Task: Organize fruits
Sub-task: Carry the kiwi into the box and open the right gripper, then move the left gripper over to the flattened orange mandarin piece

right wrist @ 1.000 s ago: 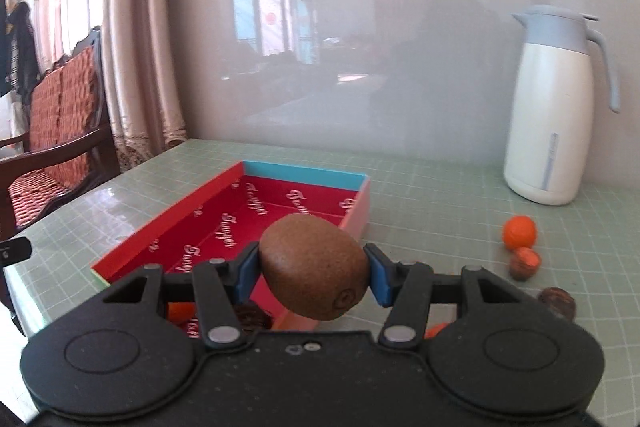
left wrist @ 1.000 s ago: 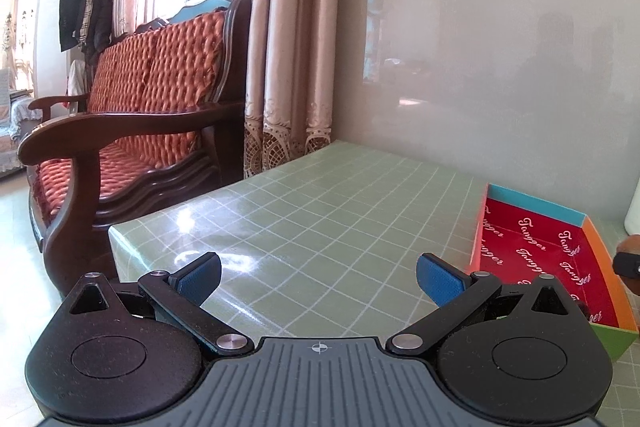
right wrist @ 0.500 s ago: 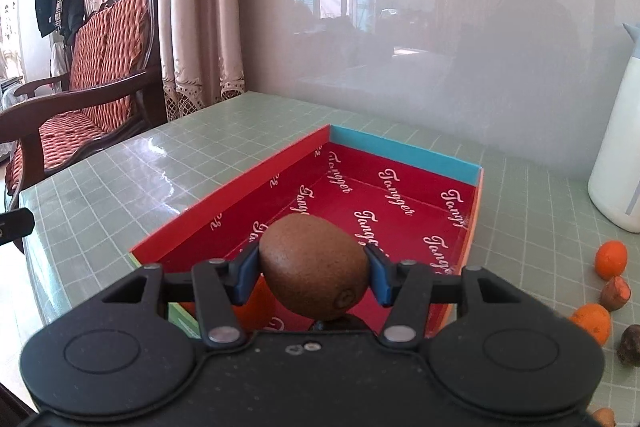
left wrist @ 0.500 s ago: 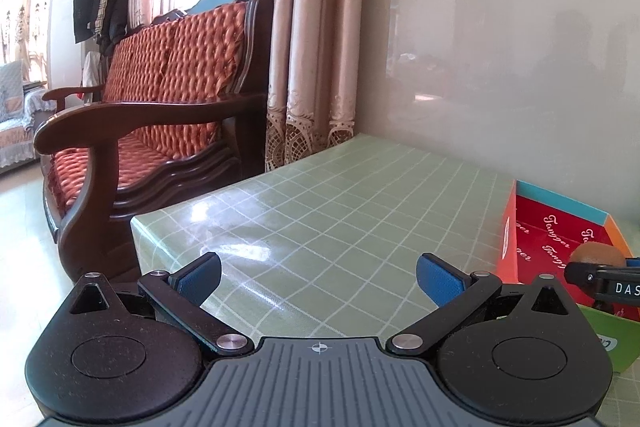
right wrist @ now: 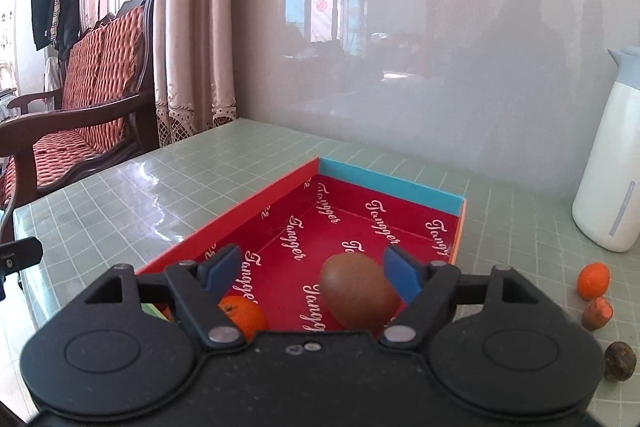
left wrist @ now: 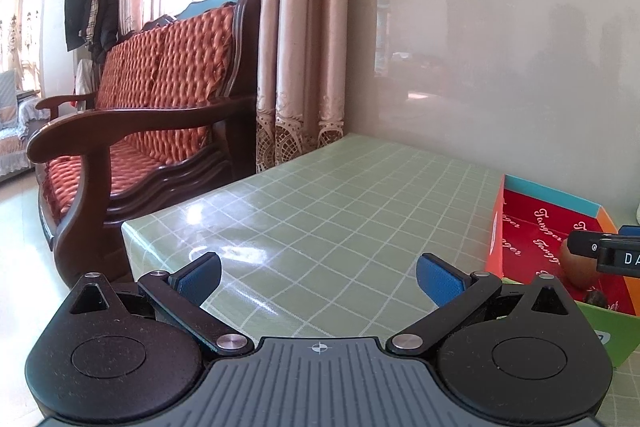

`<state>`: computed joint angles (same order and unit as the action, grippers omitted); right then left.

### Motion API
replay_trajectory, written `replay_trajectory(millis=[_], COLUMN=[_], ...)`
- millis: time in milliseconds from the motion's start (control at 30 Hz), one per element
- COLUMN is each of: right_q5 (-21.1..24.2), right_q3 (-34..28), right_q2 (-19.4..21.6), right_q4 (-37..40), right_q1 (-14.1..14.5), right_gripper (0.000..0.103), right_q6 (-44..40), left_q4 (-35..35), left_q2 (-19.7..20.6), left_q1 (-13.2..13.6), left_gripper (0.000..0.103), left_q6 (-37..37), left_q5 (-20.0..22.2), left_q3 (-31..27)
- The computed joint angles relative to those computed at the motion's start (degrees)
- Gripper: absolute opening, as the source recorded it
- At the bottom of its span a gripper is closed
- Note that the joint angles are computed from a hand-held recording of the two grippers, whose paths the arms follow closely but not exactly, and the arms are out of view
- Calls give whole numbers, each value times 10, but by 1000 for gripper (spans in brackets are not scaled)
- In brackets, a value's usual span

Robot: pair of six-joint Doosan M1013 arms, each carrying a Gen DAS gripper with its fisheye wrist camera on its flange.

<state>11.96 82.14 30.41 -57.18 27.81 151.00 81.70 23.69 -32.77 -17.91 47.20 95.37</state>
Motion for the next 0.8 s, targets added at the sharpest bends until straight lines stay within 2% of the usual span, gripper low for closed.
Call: replay_trajectory(millis=[33, 133, 300, 533, 667, 800], right_q5=[5, 9, 36, 83, 146, 238], right_q3=[3, 6, 20, 53, 77, 102], right_q2=[-1, -3, -11, -32, -45, -57], right_q4=[-29, -59, -168, -250, -289, -289], right_q1=[0, 0, 2, -4, -7, -14], right_gripper=[82, 82, 84, 86, 92, 93], right_q6=[34, 67, 174, 277, 339, 358], left_q4=[-1, -1, 1, 14, 27, 52], left_q2=[1, 2, 3, 11, 17, 25], left_q1=[-1, -2, -6, -18, -28, -39], left_gripper=[103, 103, 103, 103, 103, 103], left_q6=[2, 5, 7, 21, 32, 39], left_q5=[0, -1, -8, -21, -33, -51], left_q3=[-1, -3, -7, -19, -29, -37])
